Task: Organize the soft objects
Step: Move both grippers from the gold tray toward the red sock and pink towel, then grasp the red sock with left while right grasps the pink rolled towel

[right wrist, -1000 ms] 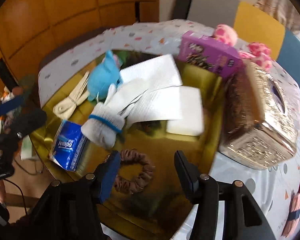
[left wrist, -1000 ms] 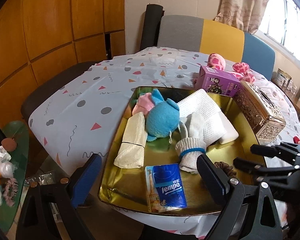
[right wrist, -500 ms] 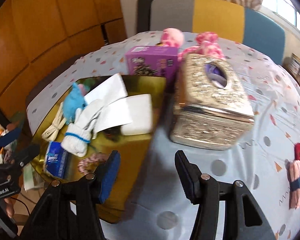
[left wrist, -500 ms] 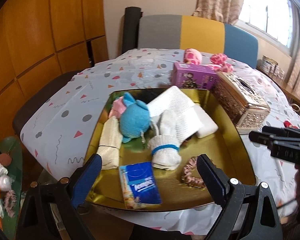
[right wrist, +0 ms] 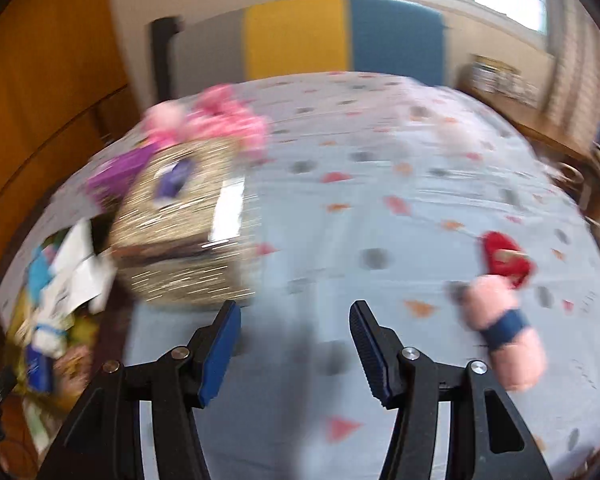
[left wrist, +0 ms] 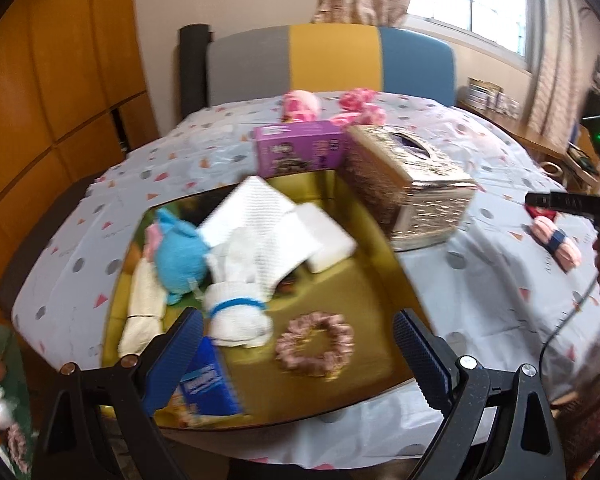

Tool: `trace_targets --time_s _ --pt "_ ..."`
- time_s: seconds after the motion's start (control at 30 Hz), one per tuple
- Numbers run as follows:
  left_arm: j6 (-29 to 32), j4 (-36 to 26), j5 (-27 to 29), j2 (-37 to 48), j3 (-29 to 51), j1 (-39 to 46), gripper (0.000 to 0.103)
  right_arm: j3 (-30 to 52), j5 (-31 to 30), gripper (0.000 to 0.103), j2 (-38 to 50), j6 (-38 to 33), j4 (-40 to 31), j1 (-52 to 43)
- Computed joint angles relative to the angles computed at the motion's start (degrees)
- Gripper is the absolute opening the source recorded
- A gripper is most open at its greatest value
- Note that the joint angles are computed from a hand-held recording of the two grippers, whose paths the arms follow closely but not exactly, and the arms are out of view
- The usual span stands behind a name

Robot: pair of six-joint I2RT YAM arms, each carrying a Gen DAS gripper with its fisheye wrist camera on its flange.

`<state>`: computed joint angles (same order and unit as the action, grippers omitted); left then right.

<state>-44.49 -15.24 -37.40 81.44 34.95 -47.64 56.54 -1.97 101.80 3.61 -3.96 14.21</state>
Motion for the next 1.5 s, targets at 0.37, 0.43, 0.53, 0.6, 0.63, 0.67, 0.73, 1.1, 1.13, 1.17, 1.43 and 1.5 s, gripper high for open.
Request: trace_targets --time_s 0.37,0.43,0.53,0.6,0.63,0.67,0.73,1.1,1.13,1.17,1.43,1.5 --pt "10.4 5.9 8.8 11.4 11.4 -2.2 0.095 4.6 -7.4 0.057 7.1 22.0 0.9 -29.7" --pt "11.2 6.1 10.7 14.4 14.3 -2.3 0.095 6.2 -13.9 0.057 9.9 26.5 -0.3 -33.4" --pt "11.8 5.9 12.9 17.5 17.4 -2.4 0.095 8.1 -16.7 0.057 12.3 27.0 -2.7 -34.2" --pt "12.5 6.3 14.1 18.9 18.8 -2.6 0.095 9.8 -16.2 0.057 13.0 24.5 -4.8 -33.0" --pt "12.9 6.5 14.6 19.6 19.5 -2.8 0.095 10.1 -15.7 0.058 13.0 23.1 -5.8 -32.1" --pt "13.2 6.5 14.9 20.0 19.9 -2.9 0.095 12.0 -15.1 0.059 13.8 20.6 -8.1 -31.0" --pt "13.8 6.5 15.6 21.0 20.9 -3.0 0.095 15.3 -12.4 0.06 15.1 15.3 -11.5 -28.7" --pt "15.4 6.1 19.6 25.6 26.3 -1.7 0.095 27.2 1.1 0.06 25.1 -7.8 -24.4 -22.0" --pt "15.6 5.8 19.8 26.2 27.1 -1.6 0.095 27.1 1.2 0.052 25.3 -7.2 -24.5 -22.2" --pt "16.1 5.4 20.0 27.1 28.4 -1.5 0.095 25.9 1.5 0.044 24.3 -7.1 -23.3 -22.2" --pt "18.5 -0.3 23.4 36.7 42.2 -0.1 0.091 14.3 -17.5 0.039 12.3 -3.4 -11.9 -27.8" --pt "18.8 -2.1 25.9 40.0 46.9 0.6 0.085 13.5 -21.1 0.039 11.4 -2.1 -11.1 -29.5"
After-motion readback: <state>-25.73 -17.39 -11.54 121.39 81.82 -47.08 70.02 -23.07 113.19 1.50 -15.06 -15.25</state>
